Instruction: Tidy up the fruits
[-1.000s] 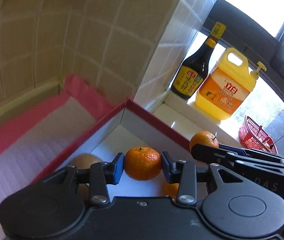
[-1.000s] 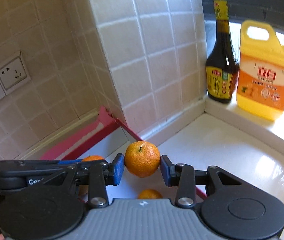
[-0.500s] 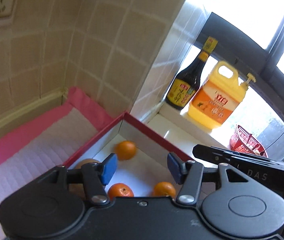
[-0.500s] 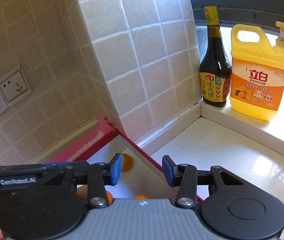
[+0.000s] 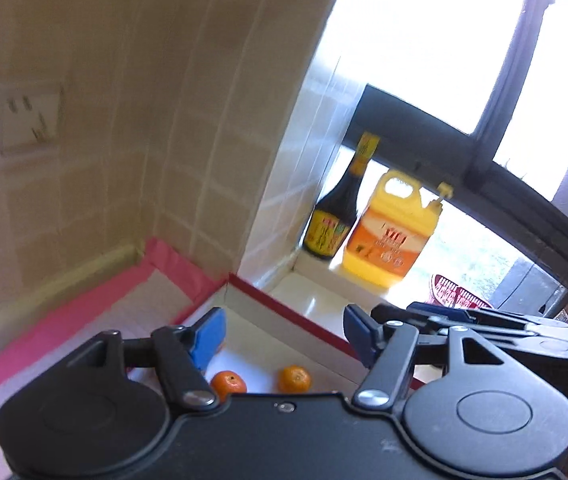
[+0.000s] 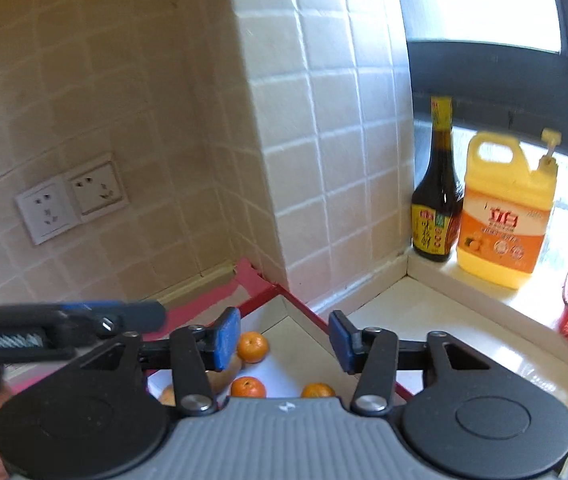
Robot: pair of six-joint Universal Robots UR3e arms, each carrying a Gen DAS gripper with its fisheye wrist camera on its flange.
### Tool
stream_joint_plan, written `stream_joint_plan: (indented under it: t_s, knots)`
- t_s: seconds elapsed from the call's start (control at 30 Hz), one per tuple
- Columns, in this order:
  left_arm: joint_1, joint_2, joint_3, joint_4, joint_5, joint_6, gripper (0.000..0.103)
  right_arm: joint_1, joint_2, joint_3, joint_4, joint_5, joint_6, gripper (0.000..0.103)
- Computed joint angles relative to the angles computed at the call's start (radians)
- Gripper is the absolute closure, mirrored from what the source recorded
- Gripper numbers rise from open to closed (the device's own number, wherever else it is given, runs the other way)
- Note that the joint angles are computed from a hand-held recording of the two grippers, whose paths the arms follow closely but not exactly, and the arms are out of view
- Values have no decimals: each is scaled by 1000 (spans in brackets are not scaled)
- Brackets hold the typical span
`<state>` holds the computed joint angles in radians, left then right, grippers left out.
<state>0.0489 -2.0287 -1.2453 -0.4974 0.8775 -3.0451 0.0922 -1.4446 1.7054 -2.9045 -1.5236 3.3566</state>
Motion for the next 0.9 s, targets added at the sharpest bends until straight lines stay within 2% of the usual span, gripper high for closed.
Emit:
stream_joint_plan:
  t_s: [0.03,0.07,0.1,0.13,0.17,0.27,0.3,0.37,0.43,0.63,0.9]
  knots:
    - [2,60,-55,5,29,12,24,13,-34,22,9,-13,1,45]
    - [-13,129,-110,5,110,23,23,24,-62,38,20,-25,4,43]
    - [-37,186,-163,25,203,34,23,30,-92,44,61,-18,12,36]
    - [-65,240,-225,70,297,43,23,49,-113,46,84,-39,18,28]
    - [-90,293,-292,120,374,54,21,64,-126,45,101,-57,21,26]
    - [-124,412,-421,146,485,52,20,122,-163,44,144,-110,19,24]
    - [-129,439,-458,153,509,41,16,140,-177,51,153,-124,20,22]
    - [-150,484,-541,187,582,3,11,177,-191,65,162,-152,20,19]
    - [-174,511,-628,243,665,-55,10,208,-193,76,168,-175,19,18]
    - [-225,548,-781,297,792,-119,10,264,-176,101,204,-216,23,18]
    - [-256,539,-838,274,819,-200,10,286,-152,142,207,-204,-3,18]
